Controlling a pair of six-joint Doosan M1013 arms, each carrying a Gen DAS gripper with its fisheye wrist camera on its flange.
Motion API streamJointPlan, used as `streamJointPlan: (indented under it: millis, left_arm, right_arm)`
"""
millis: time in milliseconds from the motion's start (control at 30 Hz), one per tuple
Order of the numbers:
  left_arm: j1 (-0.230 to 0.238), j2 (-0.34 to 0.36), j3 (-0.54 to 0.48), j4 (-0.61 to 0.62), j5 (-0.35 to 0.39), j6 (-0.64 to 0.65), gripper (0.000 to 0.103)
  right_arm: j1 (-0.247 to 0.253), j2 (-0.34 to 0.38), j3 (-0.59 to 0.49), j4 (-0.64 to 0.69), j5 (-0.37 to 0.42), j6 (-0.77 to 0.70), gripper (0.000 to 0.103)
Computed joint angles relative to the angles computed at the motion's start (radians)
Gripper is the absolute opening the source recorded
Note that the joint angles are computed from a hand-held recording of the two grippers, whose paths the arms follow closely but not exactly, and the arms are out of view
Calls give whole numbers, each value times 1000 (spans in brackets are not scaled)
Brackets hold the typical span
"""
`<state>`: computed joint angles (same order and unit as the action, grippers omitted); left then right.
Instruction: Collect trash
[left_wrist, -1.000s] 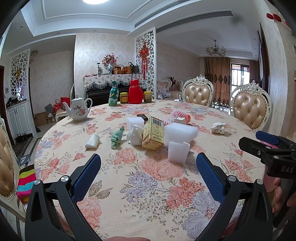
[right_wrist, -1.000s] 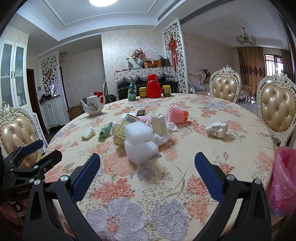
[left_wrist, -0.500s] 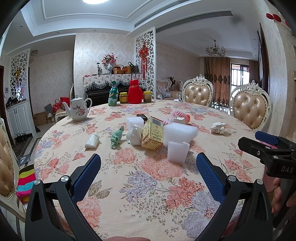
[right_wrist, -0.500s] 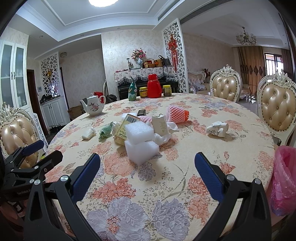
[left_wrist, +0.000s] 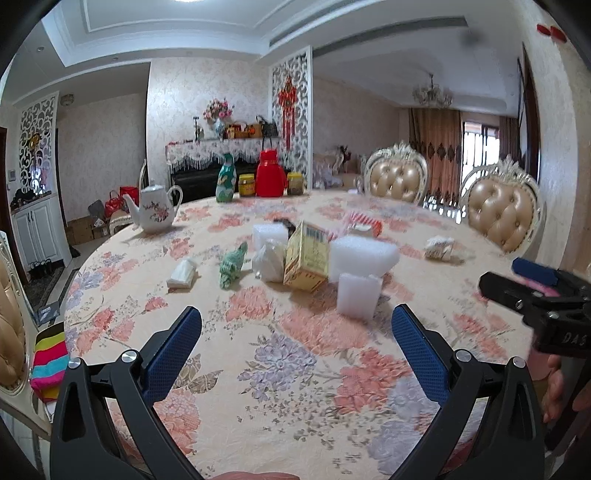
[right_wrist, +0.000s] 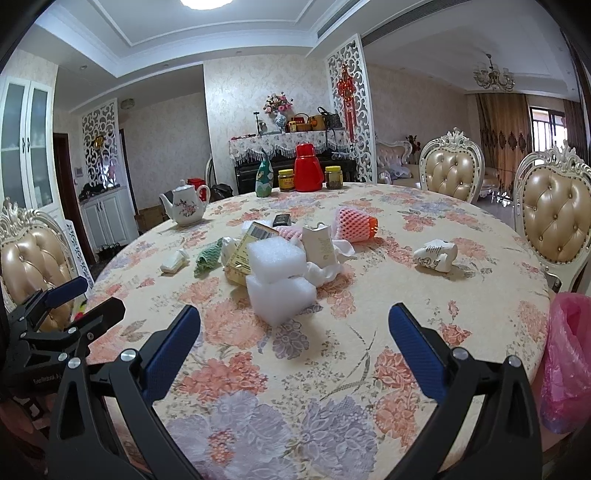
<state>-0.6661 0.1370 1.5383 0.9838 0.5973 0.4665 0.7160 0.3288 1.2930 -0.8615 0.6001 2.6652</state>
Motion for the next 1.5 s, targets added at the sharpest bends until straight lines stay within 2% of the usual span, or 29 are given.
streamJointPlan:
  millis: [200,500,633,867,1100,1300,1333,1400,1433,1467,1500]
  left_arm:
    - [64,63,-78,-226,38,224,97]
    - [196,210,-301,-478,233,447,96]
    - [237,273,-392,-475,327,454,96]
    - [297,366,-526,-561,415,490,96]
    - [326,446,-644,-587,483,524,96]
    - [337,494,-712,-592,521,529,96]
    - [339,502,-723,-594,528,532,95]
    - [340,520,-747,-595,549,542,82]
    - [341,525,-752,-596,556,548,79]
    - [345,533,-764,-620,575,559,74]
    - [349,524,-751,-635,556,551,65]
  right_arm:
    - [-45,34,-54,96,83,-39,99]
    - [-143,81,-132,198,219,-16,99]
    - [-195,124,-198,266,275,-40,99]
    - [-278,239,-367,435,376,-172,99]
    - [-318,385,-599,530,526,-279,99]
    - [-317,487,-769,539,664,-346,98]
    - [-316,485,-762,536,656,-342,97]
    - [-312,483,-753,513,653,-332,93]
    - [-311,476,-740,506,639,-322,84]
    - [-311,469,-728,503,629,-313,81]
    - [-312,464,-718,507,620,-308,81]
